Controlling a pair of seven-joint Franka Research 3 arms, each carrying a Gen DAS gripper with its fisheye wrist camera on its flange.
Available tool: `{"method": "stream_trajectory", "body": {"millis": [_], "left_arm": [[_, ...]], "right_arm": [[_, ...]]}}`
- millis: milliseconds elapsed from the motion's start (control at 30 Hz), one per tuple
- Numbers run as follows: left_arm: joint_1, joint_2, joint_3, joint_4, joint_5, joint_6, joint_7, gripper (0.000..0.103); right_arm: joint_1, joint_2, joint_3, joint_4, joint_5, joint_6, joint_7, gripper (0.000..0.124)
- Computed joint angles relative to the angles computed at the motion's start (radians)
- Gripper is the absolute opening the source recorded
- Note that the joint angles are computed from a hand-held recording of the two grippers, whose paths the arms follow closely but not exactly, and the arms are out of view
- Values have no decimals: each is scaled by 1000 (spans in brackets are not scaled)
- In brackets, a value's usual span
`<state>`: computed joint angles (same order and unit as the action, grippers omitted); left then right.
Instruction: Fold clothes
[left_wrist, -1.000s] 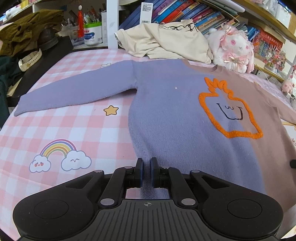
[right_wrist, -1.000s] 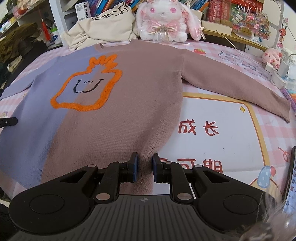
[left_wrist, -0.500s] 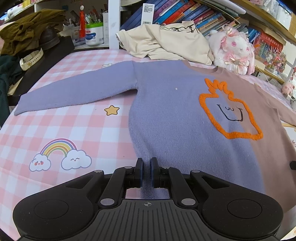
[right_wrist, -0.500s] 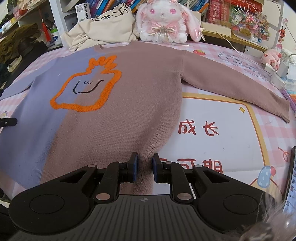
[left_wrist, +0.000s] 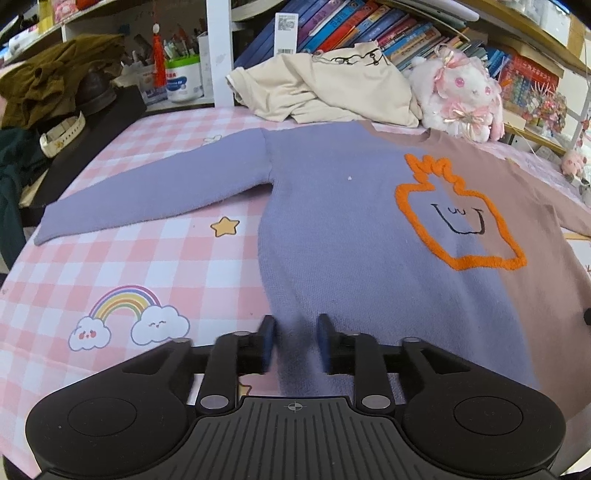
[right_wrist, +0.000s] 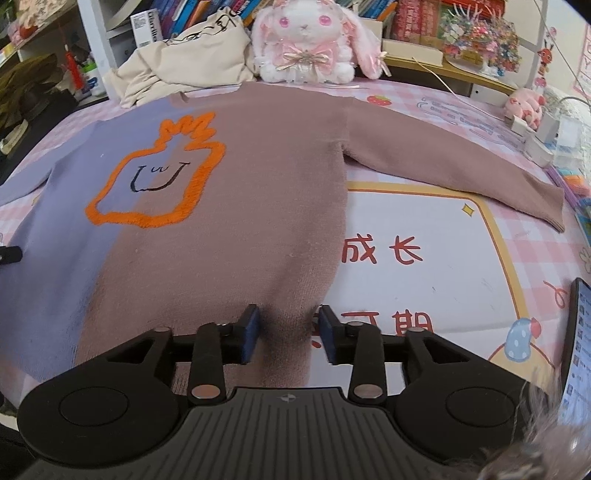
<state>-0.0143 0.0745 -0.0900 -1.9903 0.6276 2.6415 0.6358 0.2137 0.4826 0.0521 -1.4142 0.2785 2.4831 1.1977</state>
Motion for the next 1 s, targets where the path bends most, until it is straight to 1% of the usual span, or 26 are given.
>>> {"method": "stream_trajectory", "body": {"millis": [67,133,167,200,233,333,367,433,733,1000], "left_arm": [[-2,-7,3,-5,34,10,-20,47],[-3,-9,4,-5,68,15,-40,57],[-3,-9,4,-4,78,20,-45,62],[-3,-9,4,-3,87,24,-51,64],[-2,-8,4,-2,90,28,-51,69],[-3,-5,2,1,103,37,-53,78],[-4,-4,2,3,106,39,-51,82],[-4,-1,1,5,107,42,-40,85],[-6,4,-2,-2,62,70,42,87],[-9,1,-2,-9,68,88,120,91]], "right_arm": [[5,-6,-3,-10,-1,15,14,48],[11,-15,-5,-23,-4,38,24,61],[14,-19,-6,-30,-7,49,30,64],[17,-23,-7,-36,-9,61,35,70],[20,-26,-7,-42,-12,73,39,75],[24,-32,-3,-52,-14,93,42,82],[24,-33,-1,-54,-14,97,40,83],[28,-37,1,-60,-17,101,38,84],[64,-36,-12,-65,-72,104,58,94],[97,-61,-24,-110,-140,135,91,98]]}}
